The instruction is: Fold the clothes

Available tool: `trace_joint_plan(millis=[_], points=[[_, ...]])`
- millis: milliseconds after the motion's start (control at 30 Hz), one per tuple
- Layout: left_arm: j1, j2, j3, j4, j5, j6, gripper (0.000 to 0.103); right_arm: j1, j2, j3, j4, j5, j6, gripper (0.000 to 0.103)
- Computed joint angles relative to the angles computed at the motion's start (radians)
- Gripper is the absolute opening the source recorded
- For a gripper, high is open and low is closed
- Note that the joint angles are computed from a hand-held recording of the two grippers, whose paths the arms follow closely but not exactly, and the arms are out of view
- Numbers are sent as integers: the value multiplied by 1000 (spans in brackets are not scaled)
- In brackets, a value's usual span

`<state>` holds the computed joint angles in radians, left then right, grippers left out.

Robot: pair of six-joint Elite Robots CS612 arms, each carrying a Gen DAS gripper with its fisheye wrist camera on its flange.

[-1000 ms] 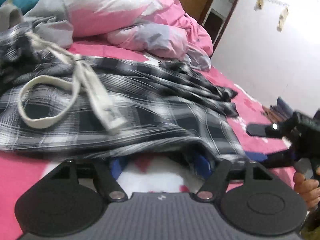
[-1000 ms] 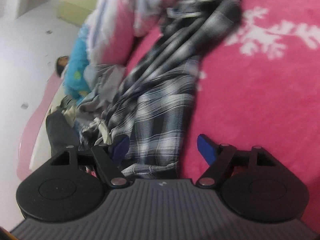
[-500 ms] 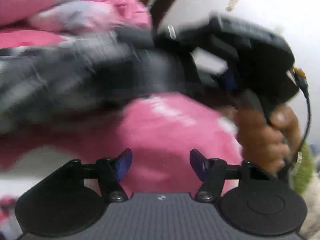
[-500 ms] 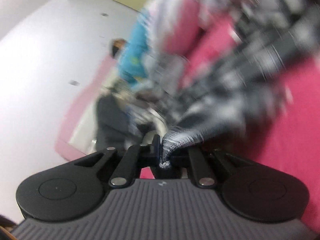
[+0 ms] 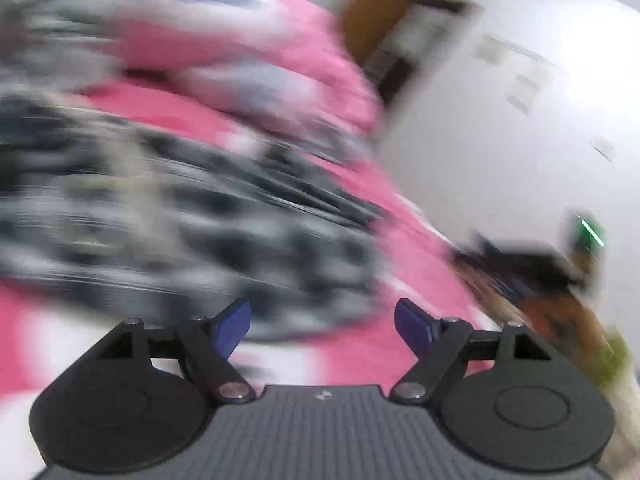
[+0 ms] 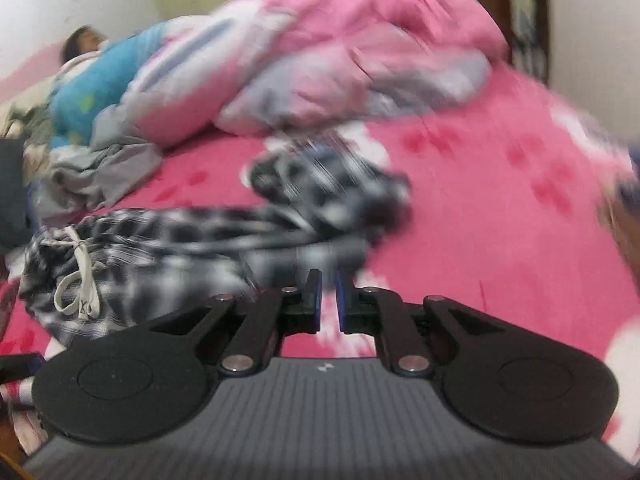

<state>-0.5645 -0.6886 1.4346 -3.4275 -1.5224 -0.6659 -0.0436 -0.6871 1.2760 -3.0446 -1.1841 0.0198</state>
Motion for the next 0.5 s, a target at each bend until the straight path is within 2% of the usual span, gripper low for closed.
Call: trace_joint_plan(millis=[100, 200, 300, 333, 400, 467, 500], points=[[9, -39, 65, 7, 238, -49, 80, -13, -3, 33, -81, 75, 75, 13], [14, -55, 74, 85, 458, -35, 84, 4, 6, 13, -82, 112, 59, 27], [28, -52, 61, 134, 570, -80, 89, 32, 19, -22, -52, 155, 21, 30], [33, -51, 58, 146, 599, -114, 93, 41, 29, -43, -33, 185, 14, 32], [38, -43, 41, 214, 666, -222, 93, 56, 46, -77, 5, 228, -3, 32], [58, -42, 40, 249, 650, -296, 93, 74, 63, -114, 51, 261, -30, 33], [71, -37, 37, 244, 607, -302, 93, 82, 69, -131, 78, 265, -49, 33]])
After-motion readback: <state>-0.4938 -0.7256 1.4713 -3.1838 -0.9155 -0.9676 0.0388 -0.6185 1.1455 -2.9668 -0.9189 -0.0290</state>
